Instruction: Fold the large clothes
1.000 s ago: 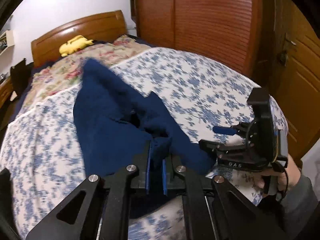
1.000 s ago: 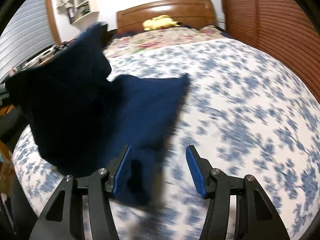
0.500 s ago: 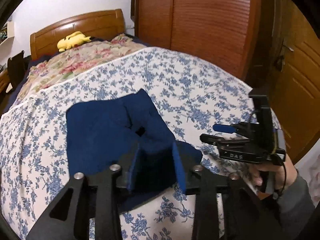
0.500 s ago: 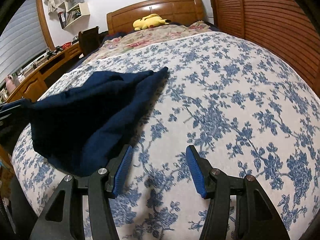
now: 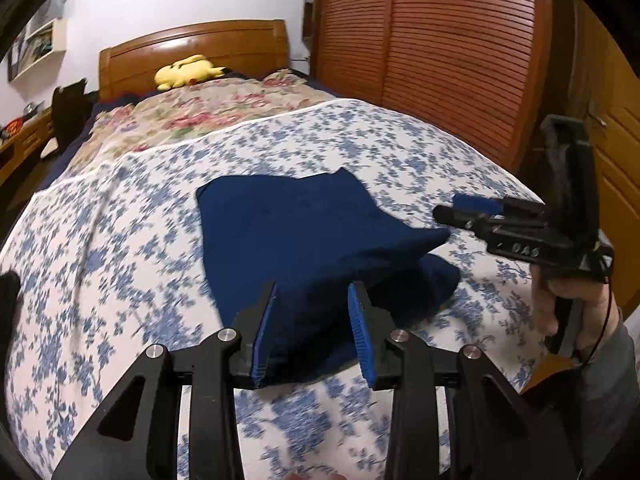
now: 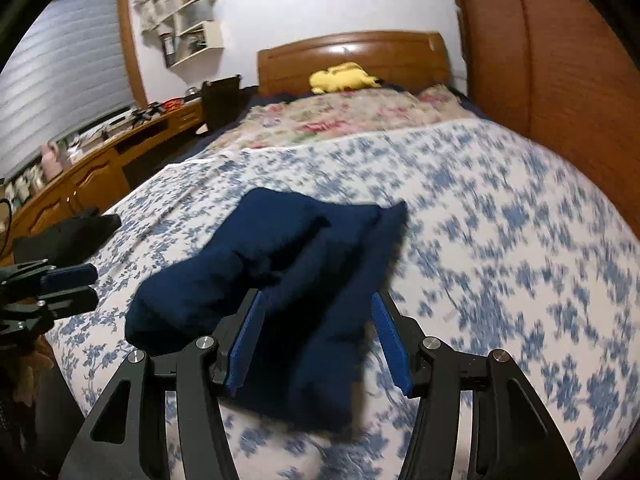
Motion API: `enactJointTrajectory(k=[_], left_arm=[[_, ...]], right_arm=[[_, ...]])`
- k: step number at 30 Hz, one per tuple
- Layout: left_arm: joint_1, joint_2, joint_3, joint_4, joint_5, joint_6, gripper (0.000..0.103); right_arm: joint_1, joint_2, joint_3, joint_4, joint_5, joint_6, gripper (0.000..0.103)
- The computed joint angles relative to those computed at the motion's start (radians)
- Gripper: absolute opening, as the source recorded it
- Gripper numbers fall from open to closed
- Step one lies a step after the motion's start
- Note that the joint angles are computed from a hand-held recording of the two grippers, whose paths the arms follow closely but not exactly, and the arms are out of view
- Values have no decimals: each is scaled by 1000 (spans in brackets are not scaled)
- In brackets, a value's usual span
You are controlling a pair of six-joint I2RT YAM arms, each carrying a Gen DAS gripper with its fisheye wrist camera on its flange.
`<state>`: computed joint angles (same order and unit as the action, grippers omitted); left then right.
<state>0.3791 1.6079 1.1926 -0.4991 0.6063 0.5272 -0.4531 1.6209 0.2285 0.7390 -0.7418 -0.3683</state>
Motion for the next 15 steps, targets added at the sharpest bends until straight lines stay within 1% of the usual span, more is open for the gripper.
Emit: enactJointTrajectory(k=[6,10,12,15], left_arm=[[87,26,-9,19,29,29,37],[135,40,-22,42,53,46,37],[153,43,-29,57,66,47,37],[168,54,-28,58,76,55,37]], right_arm=[[49,-65,-25,11,0,45,57],[110,-6,-17,66,18,73,57],[163,23,-8,80,52,78,57],[222,84,27,61,67,61,57]])
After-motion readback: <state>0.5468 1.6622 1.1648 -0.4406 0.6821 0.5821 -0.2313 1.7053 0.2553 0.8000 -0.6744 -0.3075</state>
